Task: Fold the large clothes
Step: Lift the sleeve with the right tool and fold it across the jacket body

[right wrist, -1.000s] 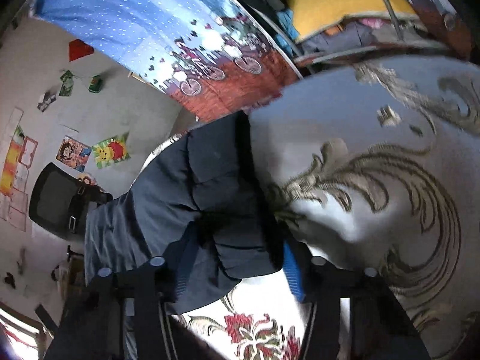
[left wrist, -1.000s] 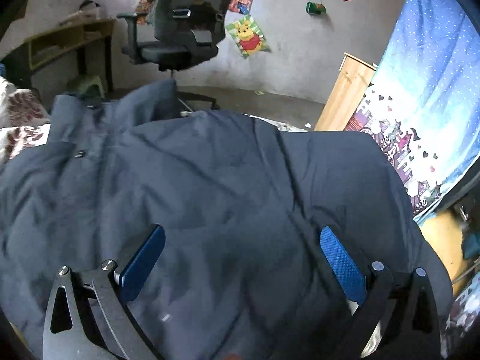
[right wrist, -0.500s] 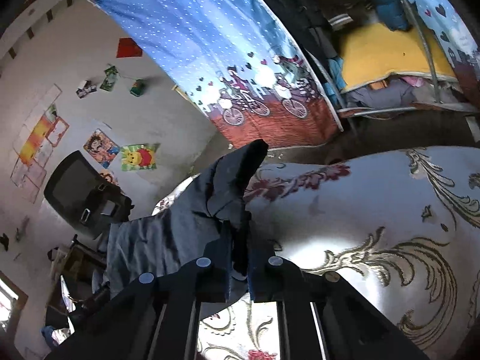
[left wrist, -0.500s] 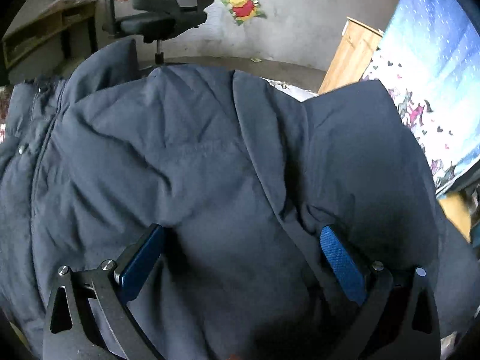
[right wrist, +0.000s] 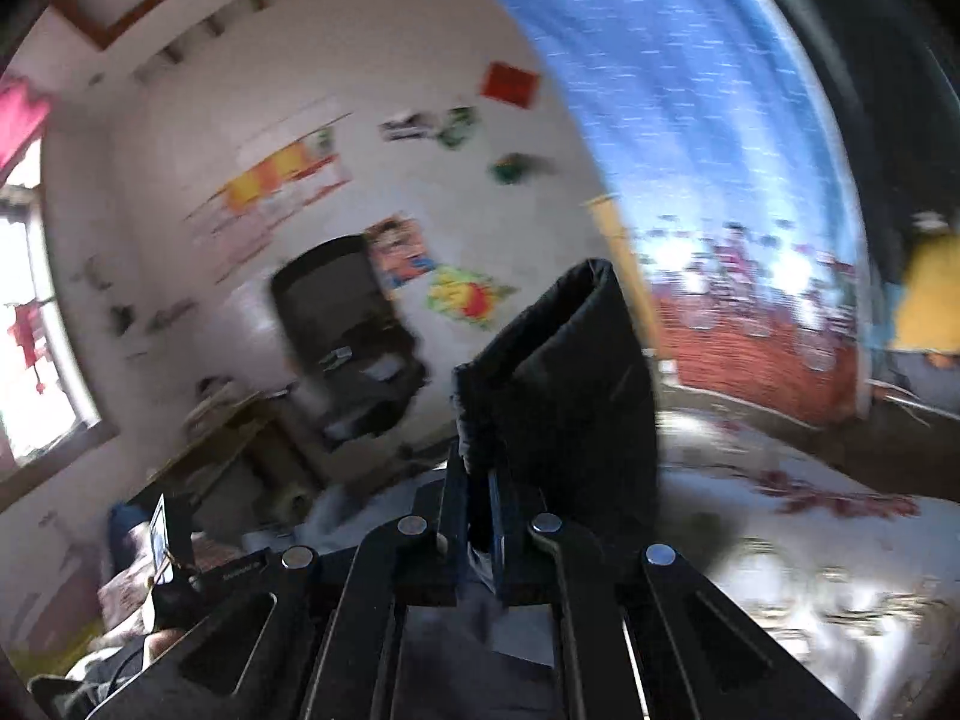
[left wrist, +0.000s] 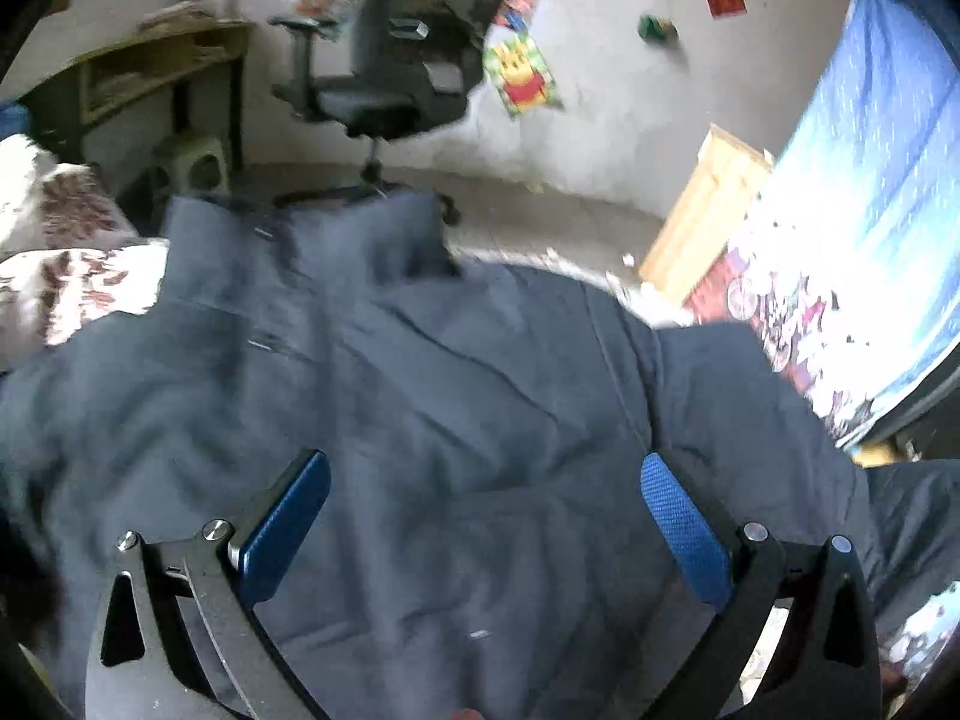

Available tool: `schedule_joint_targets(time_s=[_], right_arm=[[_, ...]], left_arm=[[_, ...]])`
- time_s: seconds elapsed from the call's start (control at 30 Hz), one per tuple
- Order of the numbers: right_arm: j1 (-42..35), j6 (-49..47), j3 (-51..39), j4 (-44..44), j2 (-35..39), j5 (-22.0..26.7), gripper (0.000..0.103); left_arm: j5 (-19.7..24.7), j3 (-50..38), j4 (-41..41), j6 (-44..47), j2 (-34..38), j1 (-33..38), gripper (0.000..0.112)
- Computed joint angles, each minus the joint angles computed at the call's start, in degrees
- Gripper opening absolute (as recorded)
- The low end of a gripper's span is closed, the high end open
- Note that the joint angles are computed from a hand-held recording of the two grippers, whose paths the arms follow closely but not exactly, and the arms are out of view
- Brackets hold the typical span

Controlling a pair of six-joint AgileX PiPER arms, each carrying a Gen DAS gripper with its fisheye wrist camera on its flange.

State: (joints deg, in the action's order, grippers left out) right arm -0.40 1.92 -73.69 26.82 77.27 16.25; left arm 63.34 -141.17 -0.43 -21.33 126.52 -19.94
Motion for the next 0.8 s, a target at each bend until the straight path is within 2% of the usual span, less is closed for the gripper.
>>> schedule_joint_targets(time_s=[0.1,0.27,0.33,0.53,0.73,0.77,0.8], right_arm=[[7.46,2.89,-6.88,-5.51,4.27,0.86,0.006],[20.15,8.96,-15.77,-17.17,11.15,1.78,0.006],[23.52,7.69,-18.55,-17.04,14.18,2.42,0.007],[30.99,-0.92,-30.36,-7.91,26.28,7.84,0.007],[32.88,-7.90,-41.90,4.63,36.94,18.78,0.016],[32.75,-9.32,-43.65,7.11,38.47,21.27,0.023],[32.80,-10.27,-43.28,8.30,38.56,22.56,0.040]], left_arm=[[-3.62,10.68,-4.01,3.00,-8.93,4.37,0.102],[-4.03,20.75,-7.33,7.00,-19.52,11.21,0.102],[-3.99,25.10,-7.99,8.69,-23.97,14.14,0.102],[-3.53,33.84,-14.00,14.86,-33.03,23.24,0.102],[-3.73,40.44,-25.00,21.75,-36.59,31.21,0.102],[-3.79,41.72,-27.26,23.56,-36.99,32.43,0.102],[-3.98,43.16,-29.50,25.59,-37.31,33.39,0.102]])
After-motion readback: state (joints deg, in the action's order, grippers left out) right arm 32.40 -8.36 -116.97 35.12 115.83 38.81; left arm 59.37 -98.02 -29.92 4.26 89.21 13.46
